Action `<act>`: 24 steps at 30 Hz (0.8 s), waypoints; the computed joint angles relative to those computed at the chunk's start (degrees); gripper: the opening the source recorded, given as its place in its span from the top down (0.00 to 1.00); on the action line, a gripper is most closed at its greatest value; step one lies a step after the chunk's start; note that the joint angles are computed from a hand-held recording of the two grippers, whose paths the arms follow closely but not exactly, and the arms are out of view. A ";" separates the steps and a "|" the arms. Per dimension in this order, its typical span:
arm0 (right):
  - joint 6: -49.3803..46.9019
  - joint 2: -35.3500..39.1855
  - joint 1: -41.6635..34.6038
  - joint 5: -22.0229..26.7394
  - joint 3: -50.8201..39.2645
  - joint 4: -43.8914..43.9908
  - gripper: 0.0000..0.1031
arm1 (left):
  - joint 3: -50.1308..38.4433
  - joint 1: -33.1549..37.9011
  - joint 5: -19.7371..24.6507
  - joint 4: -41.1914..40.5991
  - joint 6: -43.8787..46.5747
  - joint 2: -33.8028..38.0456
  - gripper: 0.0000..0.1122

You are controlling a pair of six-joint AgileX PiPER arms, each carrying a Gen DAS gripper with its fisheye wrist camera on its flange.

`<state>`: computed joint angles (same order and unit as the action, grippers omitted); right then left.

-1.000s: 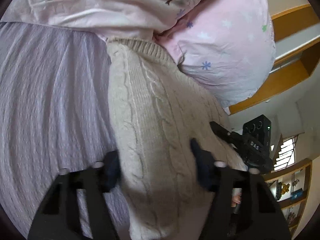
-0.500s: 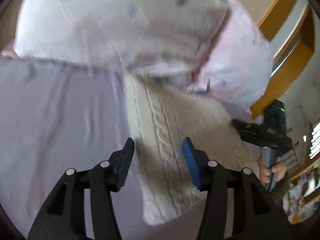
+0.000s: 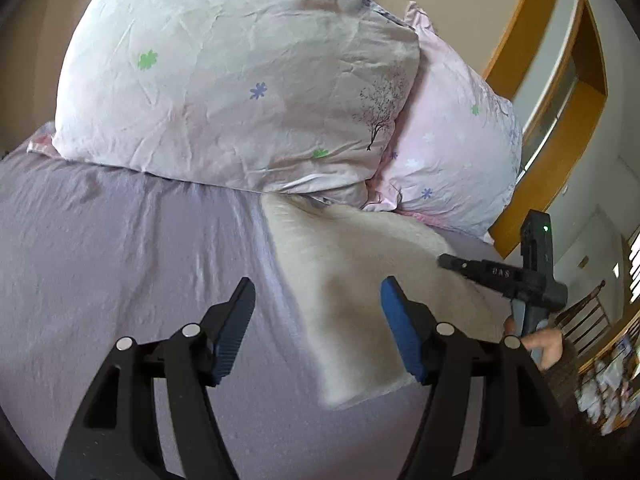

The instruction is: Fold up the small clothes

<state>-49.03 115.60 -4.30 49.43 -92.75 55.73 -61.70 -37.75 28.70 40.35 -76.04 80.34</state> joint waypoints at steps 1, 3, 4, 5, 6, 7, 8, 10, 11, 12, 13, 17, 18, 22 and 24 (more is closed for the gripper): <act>0.77 0.06 -0.08 -0.75 0.28 -1.49 0.89 | 0.07 -0.50 0.25 0.74 -0.04 -0.07 0.42; 0.99 -0.13 0.08 -0.55 0.37 -3.90 0.88 | -0.68 -2.05 1.24 2.07 0.24 0.50 0.42; -0.56 -1.59 0.11 -1.39 2.12 -2.84 0.86 | -0.86 -2.44 1.27 2.08 0.39 0.63 0.42; -2.59 -3.91 -0.49 -1.65 4.53 -0.94 0.83 | -0.76 -3.19 0.96 2.20 0.29 0.57 0.42; -5.11 -6.24 -1.20 -2.14 7.23 1.28 0.74 | -0.33 -3.99 0.61 2.87 -0.37 0.34 0.39; -9.92 -9.74 -2.65 -1.66 11.41 5.32 0.55 | 0.15 -4.76 0.63 3.82 -1.39 0.09 0.36; -14.53 -12.22 -4.41 0.02 14.79 8.76 0.48 | 0.88 -6.34 1.55 5.54 -3.48 -0.25 0.35; -22.99 -17.28 -7.53 4.35 21.68 14.11 0.45 | 1.96 -9.14 3.87 7.42 -6.78 -0.38 0.29; -24.63 -19.92 -8.42 5.13 24.90 13.84 0.43 | 2.32 -10.07 4.76 7.68 -8.16 -0.28 0.27; -24.90 -21.95 -9.09 4.62 27.60 12.97 0.31 | 2.72 -11.24 5.82 7.43 -9.74 -0.04 0.24; -24.12 -22.90 -9.40 3.82 28.85 11.86 0.12 | 2.88 -11.99 6.46 7.05 -10.65 0.33 0.22; -23.81 -26.89 -9.47 0.00 37.19 8.30 0.08 | 0.15 -16.22 12.98 4.53 -12.94 5.26 0.17; -22.41 -27.77 -7.33 -3.42 38.63 6.68 0.07 | -1.91 -17.13 15.91 3.73 -12.26 7.36 0.15; -15.06 -30.99 2.97 -19.82 44.62 -0.92 0.01 | -8.77 -18.48 24.14 1.49 -9.07 14.48 0.13; -12.07 -30.92 6.19 -23.12 45.52 -3.18 0.01 | -10.77 -18.78 26.39 1.29 -8.18 16.92 0.12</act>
<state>-61.10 84.68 1.89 26.31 -47.23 52.55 -72.47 -56.53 55.10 41.64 -84.21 97.27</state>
